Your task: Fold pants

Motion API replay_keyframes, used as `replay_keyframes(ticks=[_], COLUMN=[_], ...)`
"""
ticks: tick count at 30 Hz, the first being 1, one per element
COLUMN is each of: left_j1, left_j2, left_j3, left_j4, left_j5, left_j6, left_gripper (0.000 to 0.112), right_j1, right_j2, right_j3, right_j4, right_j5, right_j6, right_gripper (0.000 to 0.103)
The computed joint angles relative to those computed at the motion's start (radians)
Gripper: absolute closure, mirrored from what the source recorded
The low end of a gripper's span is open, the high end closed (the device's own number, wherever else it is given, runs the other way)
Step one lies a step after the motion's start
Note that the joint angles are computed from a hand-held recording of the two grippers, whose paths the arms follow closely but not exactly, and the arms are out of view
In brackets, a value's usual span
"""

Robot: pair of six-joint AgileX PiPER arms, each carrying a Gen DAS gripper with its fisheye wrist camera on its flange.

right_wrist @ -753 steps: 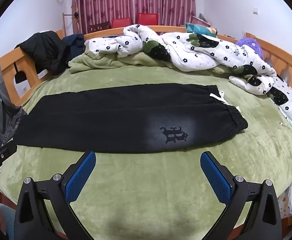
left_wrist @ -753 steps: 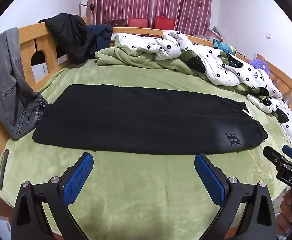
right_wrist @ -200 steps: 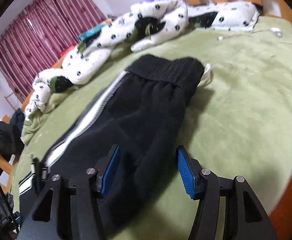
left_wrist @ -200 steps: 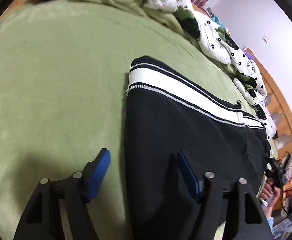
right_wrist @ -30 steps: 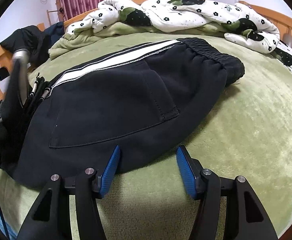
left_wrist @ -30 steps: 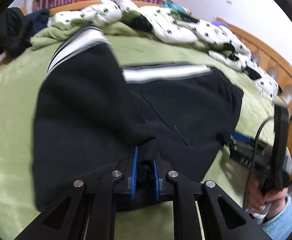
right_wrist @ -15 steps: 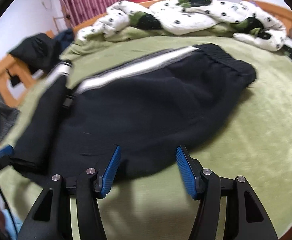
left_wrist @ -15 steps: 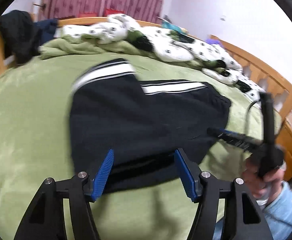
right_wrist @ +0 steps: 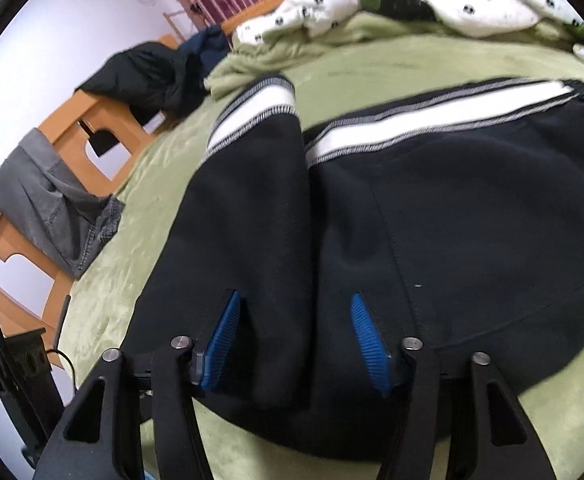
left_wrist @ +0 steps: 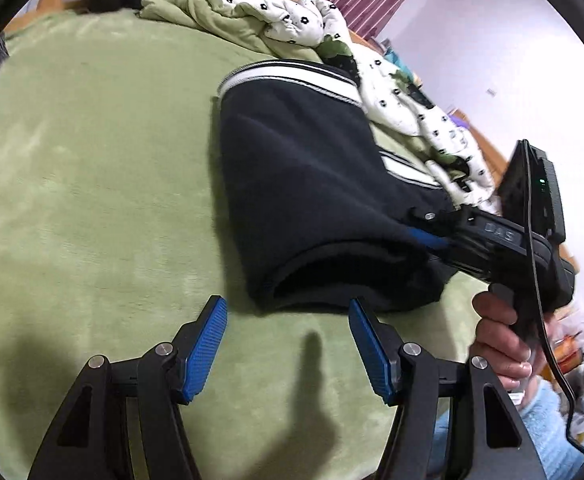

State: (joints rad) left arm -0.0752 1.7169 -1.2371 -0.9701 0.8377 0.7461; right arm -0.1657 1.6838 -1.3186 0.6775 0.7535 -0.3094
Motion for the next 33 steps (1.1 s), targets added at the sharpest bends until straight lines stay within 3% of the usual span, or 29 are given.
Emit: replay_keyframes(ticks=[4,8,13,16,20,22,26,30,33], left_j1=[-0.029,-0.088,-0.21,-0.301,-0.406,-0.44,-0.488,-0.554,-0.578], left_j2=[0.036,0.051,0.08,0.091,0.111,0.1,0.107,0.104,0.15], left_j3=[-0.026,-0.046,-0.108,-0.148,-0.193,-0.184,-0.222,-0.276,-0.376], left_j4=[-0.044,-0.019,0.074,0.193,0.464,0.579,0.757,0.908,0.92], left_j5=[0.016,-0.015,-0.091,-0.155,-0.244,-0.289,-0.265,-0.246,-0.164], left_j6=[0.014,-0.048,-0.189,-0.306,-0.618,-0.735,-0.881,-0.938,-0.917], left_gripper=[0.051,0.05,0.047,0.047,0.051,0.067,0.078,0.075,0.068], right_j1=[-0.049,-0.113,-0.199,-0.279,-0.364,-0.409,-0.521,-0.635,-0.696], right_j2=[-0.058,-0.102,-0.065,-0.025,-0.001,0.004,0.036,0.079,0.102], right_j3=[-0.021,-0.089,-0.172,-0.215,-0.247,-0.257,-0.306,-0.325,-0.316], right_j4=[0.115,0.162,0.167,0.219,0.273,0.298,0.352,0.42,0.439], right_j5=[0.023,0.074,0.135,0.195,0.238,0.252,0.281,0.305,0.299], right_j6=[-0.127,-0.2,-0.272,-0.328,-0.401,-0.429,-0.505,-0.567,-0.61], right_gripper=[0.086,0.086,0.087,0.087,0.087,0.087,0.087,0.088,0.088])
